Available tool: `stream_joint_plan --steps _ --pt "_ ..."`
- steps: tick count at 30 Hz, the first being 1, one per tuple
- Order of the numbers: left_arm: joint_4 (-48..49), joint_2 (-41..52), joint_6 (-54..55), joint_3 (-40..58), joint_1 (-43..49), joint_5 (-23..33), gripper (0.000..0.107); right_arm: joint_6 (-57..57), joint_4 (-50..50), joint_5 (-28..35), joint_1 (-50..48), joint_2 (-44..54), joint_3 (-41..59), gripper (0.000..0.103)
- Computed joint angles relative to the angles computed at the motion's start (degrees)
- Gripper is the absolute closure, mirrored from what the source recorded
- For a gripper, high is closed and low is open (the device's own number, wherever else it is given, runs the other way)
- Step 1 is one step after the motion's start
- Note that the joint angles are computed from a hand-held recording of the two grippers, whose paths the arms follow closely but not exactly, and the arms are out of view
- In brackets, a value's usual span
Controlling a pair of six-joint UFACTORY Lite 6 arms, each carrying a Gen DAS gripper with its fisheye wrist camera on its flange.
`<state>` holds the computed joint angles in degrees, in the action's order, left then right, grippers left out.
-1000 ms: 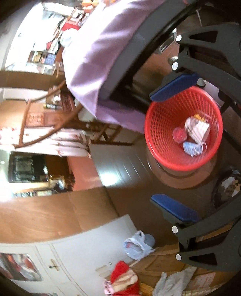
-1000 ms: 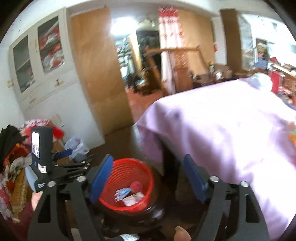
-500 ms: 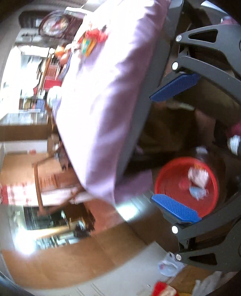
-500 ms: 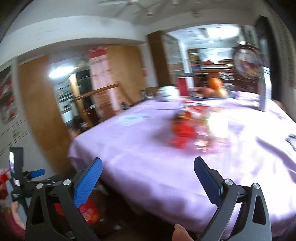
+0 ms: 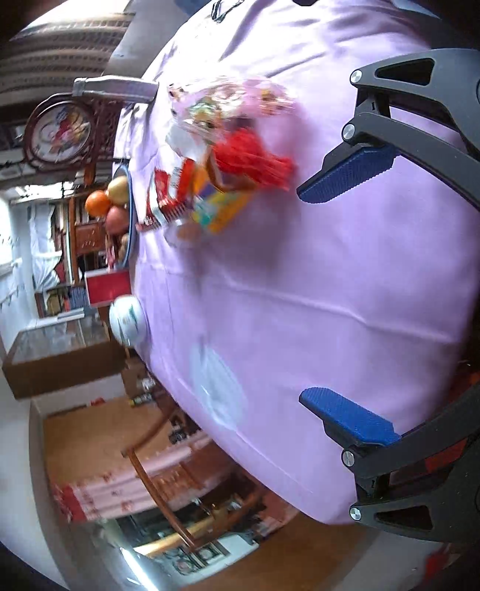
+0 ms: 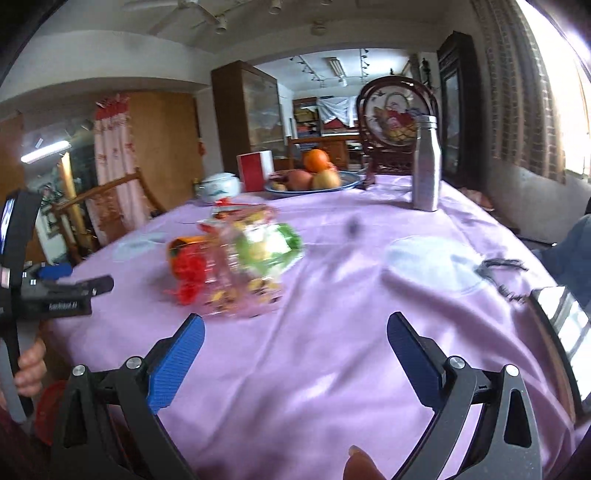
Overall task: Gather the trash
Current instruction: 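Return both grippers to the table and grasp the striped snack box with the left gripper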
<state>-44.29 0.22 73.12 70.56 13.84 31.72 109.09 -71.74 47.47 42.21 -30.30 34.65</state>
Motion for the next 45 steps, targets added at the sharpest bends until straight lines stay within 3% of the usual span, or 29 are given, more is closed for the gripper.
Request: stream_joint_plan --steps 6,9,13,16,22,26,28,34,37,40,45 --pt "7.7 9.1 -12.5 11.2 -8.9 1.6 0.011 -4.5 0.6 -9.4 -11.5 2.5 1.5 0.006" --pt "7.8 13.0 -15.0 17.7 -11.8 4.7 0.011 -8.0 4.1 -18.1 -17.0 1.1 0.8 0.006" --pt "19.7 19.7 -27.6 25.4 -18.0 0.9 0.01 -17.5 14.1 -26.6 -23.0 2.2 0.5 0.006" --pt "25.3 29.5 -34.6 36.5 -17.6 6.8 0.01 -19.3 17.2 -28.9 -24.8 1.5 -0.2 0.006" --pt "22.9 28.6 -25.6 32.6 -4.6 2.8 0.011 -23.5 22.3 -32.2 -26.4 1.3 -0.9 0.006" --pt "19.1 32.0 -18.8 37.1 4.0 7.0 0.011 -22.8 21.3 -32.8 -26.0 1.0 -1.1 0.006" --pt "16.5 31.0 -15.5 36.2 5.0 6.3 0.011 -20.3 19.0 -31.9 -25.1 1.0 -1.1 0.006" --pt "2.6 25.3 4.3 28.6 -0.6 1.3 0.011 -17.8 16.7 -29.2 -23.2 2.0 -0.1 0.006" --pt "7.0 28.1 2.7 30.9 -6.2 -4.6 0.011 -18.7 17.5 -29.1 -23.1 2.3 0.2 0.006" --pt "15.9 36.8 -6.6 43.1 -9.4 3.1 0.01 -19.3 18.5 -30.0 -23.7 2.0 -0.1 0.006" --pt "19.0 37.9 -3.7 42.0 -12.9 7.4 0.01 -25.4 24.8 -33.9 -26.7 1.4 -1.0 0.006"
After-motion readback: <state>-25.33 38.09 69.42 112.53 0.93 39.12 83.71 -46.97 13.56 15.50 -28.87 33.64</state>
